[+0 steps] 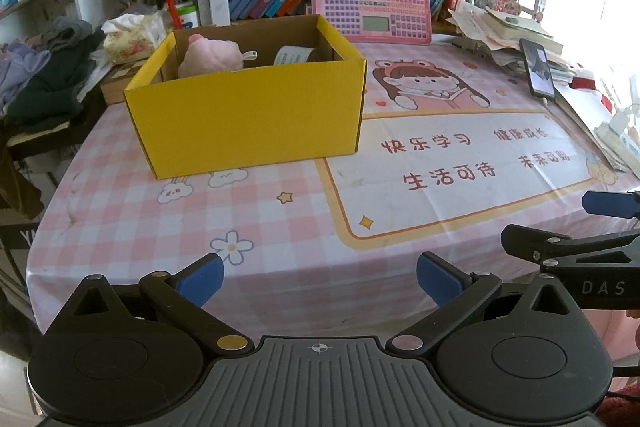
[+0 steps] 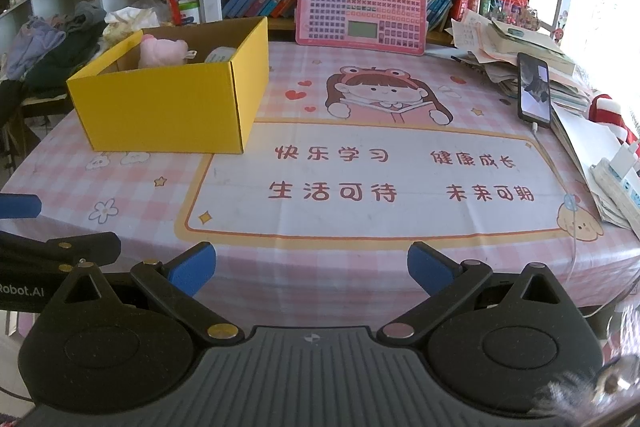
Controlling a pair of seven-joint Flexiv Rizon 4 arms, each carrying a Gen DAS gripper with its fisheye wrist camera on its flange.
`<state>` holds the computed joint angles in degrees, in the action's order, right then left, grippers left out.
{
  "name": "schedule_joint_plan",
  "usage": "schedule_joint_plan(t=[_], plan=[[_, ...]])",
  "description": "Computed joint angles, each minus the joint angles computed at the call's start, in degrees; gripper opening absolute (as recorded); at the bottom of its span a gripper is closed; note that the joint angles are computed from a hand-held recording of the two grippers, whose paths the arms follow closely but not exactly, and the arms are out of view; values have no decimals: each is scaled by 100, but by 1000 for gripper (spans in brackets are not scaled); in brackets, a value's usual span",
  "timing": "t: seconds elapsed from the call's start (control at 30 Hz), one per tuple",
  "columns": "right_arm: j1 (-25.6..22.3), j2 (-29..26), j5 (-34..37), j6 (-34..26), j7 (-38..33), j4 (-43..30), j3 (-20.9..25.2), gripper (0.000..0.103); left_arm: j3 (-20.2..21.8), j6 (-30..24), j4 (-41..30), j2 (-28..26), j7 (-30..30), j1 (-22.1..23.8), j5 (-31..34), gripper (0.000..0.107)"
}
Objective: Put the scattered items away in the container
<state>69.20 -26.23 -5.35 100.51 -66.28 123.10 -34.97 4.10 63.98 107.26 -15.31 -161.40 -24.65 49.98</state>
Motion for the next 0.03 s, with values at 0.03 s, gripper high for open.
schedule_joint_plan(t=[0.03], plan=[[-16,5,-4,-11,-3,-3,15,103,-5,-3,0,-1,20,6,-10,103]])
